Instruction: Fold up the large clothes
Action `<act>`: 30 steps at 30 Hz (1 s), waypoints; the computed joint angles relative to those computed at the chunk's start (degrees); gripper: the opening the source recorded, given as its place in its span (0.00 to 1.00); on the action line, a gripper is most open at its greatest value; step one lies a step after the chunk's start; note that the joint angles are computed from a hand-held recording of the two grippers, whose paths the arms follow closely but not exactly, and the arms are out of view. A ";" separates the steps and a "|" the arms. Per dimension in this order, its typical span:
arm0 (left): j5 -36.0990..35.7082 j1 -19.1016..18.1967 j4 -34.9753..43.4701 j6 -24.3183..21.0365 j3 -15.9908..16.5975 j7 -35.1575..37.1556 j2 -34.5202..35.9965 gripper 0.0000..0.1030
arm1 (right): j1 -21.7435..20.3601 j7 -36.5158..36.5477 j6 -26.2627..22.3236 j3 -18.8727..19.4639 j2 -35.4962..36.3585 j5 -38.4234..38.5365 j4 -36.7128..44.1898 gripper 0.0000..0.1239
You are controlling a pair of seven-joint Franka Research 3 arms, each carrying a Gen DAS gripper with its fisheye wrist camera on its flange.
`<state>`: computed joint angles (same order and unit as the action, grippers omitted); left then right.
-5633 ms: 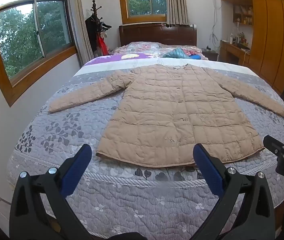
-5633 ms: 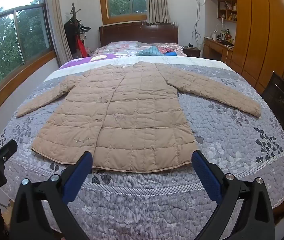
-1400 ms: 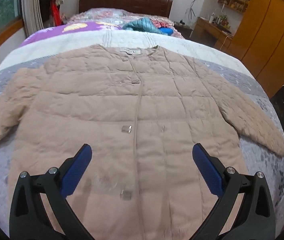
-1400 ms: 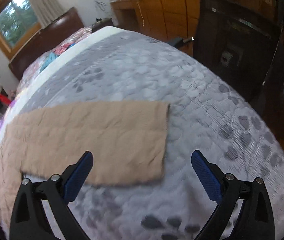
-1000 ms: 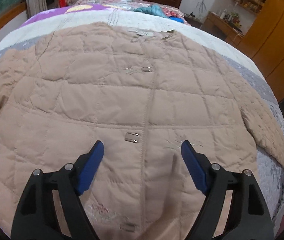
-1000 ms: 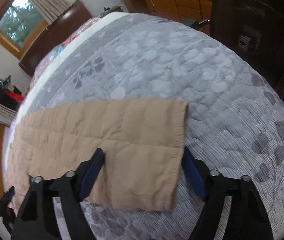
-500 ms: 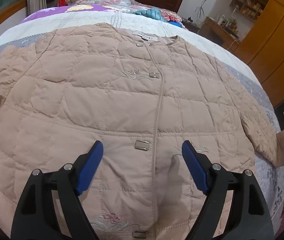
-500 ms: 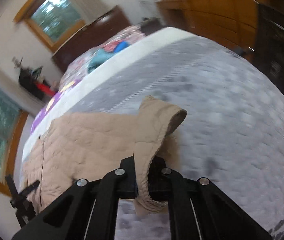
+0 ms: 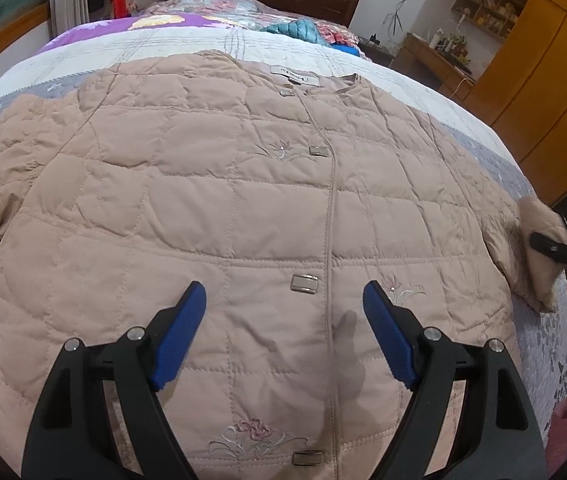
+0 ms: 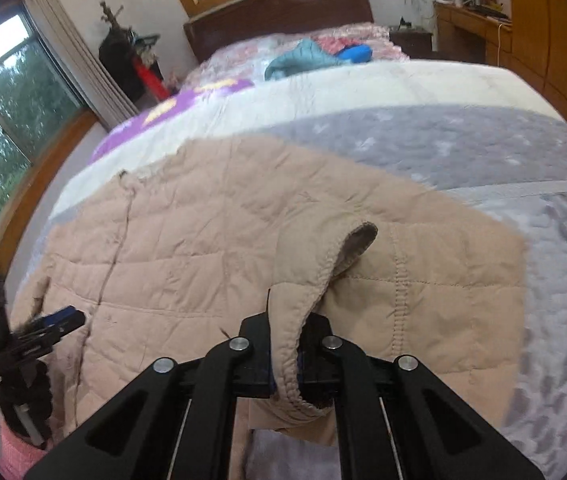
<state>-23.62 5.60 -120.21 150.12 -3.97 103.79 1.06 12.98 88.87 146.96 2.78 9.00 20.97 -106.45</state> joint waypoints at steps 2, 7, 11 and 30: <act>-0.12 0.02 -0.15 -0.02 0.02 0.16 -0.06 0.78 | 0.05 0.57 -1.28 0.17 1.65 0.57 1.17 0.06; 1.08 -0.11 -0.02 -0.36 -0.05 -0.81 -0.08 0.78 | -2.69 -7.58 -3.43 2.07 1.48 12.67 0.76 0.34; -1.05 -0.50 1.12 -2.49 -0.42 0.49 -0.30 0.78 | -4.43 -19.32 -4.92 1.91 -4.33 25.66 -3.89 0.39; -2.03 -8.66 20.39 -14.10 -8.38 -1.81 14.28 0.52 | -7.39 0.91 5.08 -5.03 -21.33 6.21 -25.98 0.39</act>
<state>-25.65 -3.06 -99.82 136.02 -12.35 101.98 15.34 5.58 89.78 152.04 -2.25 -12.33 27.18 -132.43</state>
